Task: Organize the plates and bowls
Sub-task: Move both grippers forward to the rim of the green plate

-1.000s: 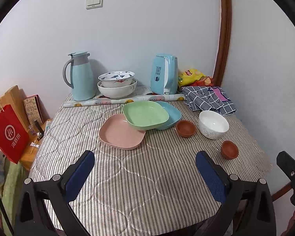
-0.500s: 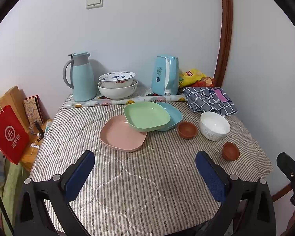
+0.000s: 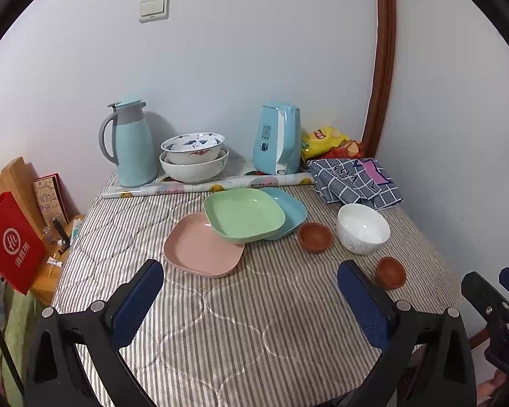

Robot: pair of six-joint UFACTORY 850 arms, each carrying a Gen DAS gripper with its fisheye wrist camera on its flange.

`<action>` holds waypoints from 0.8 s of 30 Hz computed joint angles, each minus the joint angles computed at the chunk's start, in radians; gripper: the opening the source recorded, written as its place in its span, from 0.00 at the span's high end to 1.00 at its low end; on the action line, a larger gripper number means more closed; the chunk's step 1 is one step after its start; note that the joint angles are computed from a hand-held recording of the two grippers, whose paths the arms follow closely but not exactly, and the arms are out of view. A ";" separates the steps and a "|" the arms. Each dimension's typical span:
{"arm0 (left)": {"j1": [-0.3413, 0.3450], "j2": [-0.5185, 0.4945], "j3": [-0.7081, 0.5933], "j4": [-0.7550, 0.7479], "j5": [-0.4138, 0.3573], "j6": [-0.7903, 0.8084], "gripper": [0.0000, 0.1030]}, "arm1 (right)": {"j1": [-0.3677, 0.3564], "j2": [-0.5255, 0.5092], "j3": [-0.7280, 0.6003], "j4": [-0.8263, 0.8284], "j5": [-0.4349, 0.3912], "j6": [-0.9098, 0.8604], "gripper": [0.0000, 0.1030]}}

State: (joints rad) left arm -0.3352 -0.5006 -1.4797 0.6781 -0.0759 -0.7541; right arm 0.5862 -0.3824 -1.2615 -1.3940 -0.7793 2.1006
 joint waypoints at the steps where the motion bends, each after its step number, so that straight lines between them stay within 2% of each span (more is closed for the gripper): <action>1: 0.000 -0.005 -0.008 -0.050 -0.003 0.050 0.00 | -0.001 0.000 0.000 -0.001 0.000 0.003 0.00; 4: 0.002 -0.024 -0.033 -0.215 -0.014 0.214 0.00 | -0.009 -0.002 -0.004 -0.002 0.004 0.009 0.00; 9: 0.007 -0.069 -0.098 -0.377 -0.054 0.374 0.00 | -0.032 -0.007 -0.013 -0.019 0.043 0.031 0.00; 14: 0.013 -0.108 -0.155 -0.394 -0.083 0.392 0.00 | -0.050 -0.034 -0.058 -0.006 0.056 -0.007 0.00; 16: 0.020 -0.126 -0.181 -0.448 -0.095 0.441 0.00 | -0.053 -0.052 -0.081 0.001 0.048 -0.022 0.00; 24: 0.044 -0.233 -0.332 -0.489 -0.182 0.467 0.00 | -0.098 -0.129 -0.187 0.057 0.104 -0.118 0.00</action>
State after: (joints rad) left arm -0.2907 -0.7335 -1.8115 0.1887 -0.2579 -0.2869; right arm 0.4880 -0.5109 -1.4481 -1.3373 -0.6750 1.9825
